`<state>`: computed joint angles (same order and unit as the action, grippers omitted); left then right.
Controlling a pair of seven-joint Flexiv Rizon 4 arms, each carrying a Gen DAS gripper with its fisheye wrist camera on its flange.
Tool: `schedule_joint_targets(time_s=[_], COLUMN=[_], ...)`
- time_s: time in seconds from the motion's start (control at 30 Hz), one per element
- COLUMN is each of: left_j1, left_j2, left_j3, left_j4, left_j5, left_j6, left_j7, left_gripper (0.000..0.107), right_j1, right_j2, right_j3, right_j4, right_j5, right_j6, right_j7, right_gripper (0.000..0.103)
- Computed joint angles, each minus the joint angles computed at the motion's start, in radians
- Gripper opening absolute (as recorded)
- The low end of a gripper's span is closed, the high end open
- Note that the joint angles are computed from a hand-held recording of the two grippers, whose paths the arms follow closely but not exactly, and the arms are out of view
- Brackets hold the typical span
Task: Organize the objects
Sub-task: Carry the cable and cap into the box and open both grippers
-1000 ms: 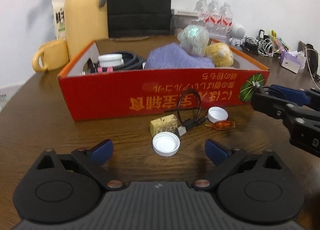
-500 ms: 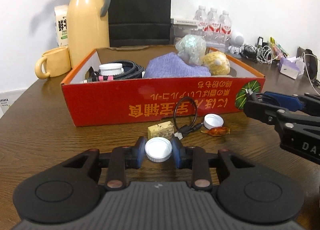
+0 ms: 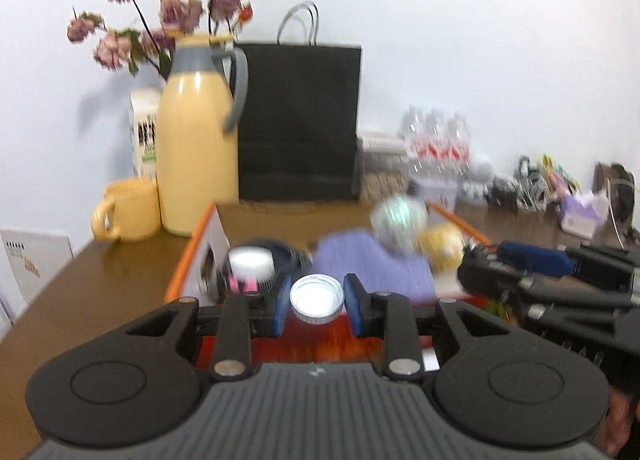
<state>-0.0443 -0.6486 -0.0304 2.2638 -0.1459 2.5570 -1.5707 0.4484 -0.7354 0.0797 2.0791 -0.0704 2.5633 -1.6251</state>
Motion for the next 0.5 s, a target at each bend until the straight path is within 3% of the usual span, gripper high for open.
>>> schedule_joint_targets(time_s=[0.33,0.5], left_j1=[0.019,0.041], left_j2=[-0.039,-0.089], left_j3=[-0.005,-0.011], left_j4=[-0.181,-0.225], left_j5=[-0.081,-0.061], left_j6=[-0.081,-0.117], left_j7=[0.002,-0.009], left_gripper=[0.03,0.03], right_j1=[0.082,0.084], right_j2=[-0.059,-0.114], right_j3=[-0.045,-0.055], right_j4=[-0.236,-0.304], right_j5=[0.064,0.069], right_j6=[-0.179,-0.205], right_j7=[0.004,0.022], right_gripper=[0.043,0.043])
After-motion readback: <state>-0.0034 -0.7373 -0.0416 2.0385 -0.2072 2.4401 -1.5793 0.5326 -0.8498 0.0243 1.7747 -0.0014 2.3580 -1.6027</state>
